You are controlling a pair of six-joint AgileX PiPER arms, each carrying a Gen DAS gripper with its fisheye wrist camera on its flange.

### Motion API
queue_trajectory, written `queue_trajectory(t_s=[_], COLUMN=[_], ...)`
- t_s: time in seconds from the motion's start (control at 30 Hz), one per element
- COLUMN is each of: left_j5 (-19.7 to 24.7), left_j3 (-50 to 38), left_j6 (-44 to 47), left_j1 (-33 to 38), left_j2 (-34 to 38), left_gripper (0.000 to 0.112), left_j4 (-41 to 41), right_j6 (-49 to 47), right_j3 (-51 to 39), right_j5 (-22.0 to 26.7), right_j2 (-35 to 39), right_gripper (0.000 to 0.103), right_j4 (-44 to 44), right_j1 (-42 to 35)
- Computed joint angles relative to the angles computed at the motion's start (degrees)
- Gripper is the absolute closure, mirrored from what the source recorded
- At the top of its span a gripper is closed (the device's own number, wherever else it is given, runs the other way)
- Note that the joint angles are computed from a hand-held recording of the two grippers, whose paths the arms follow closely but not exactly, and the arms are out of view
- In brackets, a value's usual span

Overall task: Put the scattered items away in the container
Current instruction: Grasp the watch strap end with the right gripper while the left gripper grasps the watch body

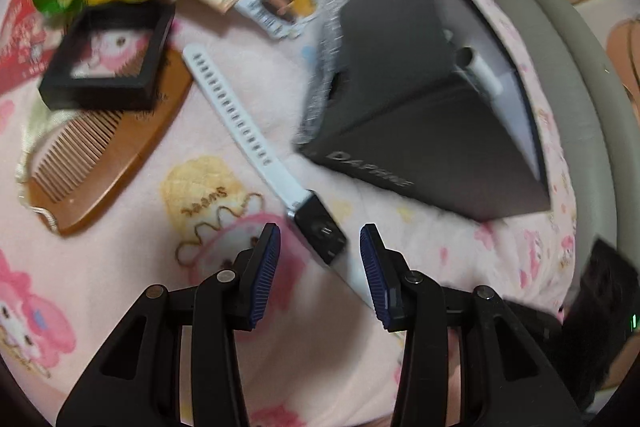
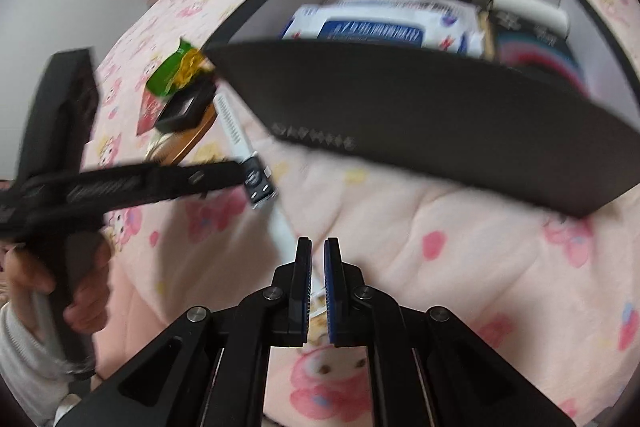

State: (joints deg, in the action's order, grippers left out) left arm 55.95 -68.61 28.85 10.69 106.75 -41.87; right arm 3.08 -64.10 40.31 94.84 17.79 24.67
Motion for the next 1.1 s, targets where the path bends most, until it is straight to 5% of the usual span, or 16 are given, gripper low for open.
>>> queue_trajectory(t_s=[0.2,0.47,0.6,0.73,1.1], left_j5=[-1.7,1.5,3.1,4.7,5.7], left_j3=[1.6,7.0,7.9,6.1,4.4], left_j6=[0.9,0.7,-2.2,-4.8,0.7], left_j1=[-0.1,3.8,4.3,3.1,4.2], left_j2=[-0.4,-7.4,-9.5,-8.9,-6.2], left_gripper=[0.092,0.1,0.101,0.101,0.098], left_j4=[-1.4,-1.6,0.1,1.7,-4.5], right_j6=[0.4,-4.1,-3.1,-8.0,1.5], right_j3=[0.3,0.0,-2.8,-3.4,2.3], right_j5=[-0.6,-0.5,1.1,2.6,-1.8], right_j2=[1.9,2.8,5.4,6.9,1.6], right_gripper=[0.098,0.095,0.077,0.074,0.074], right_j4=[1.5,6.8,4.4,7.5,1.1], right_j1=[2.6,3.1,5.6,6.3,1.3])
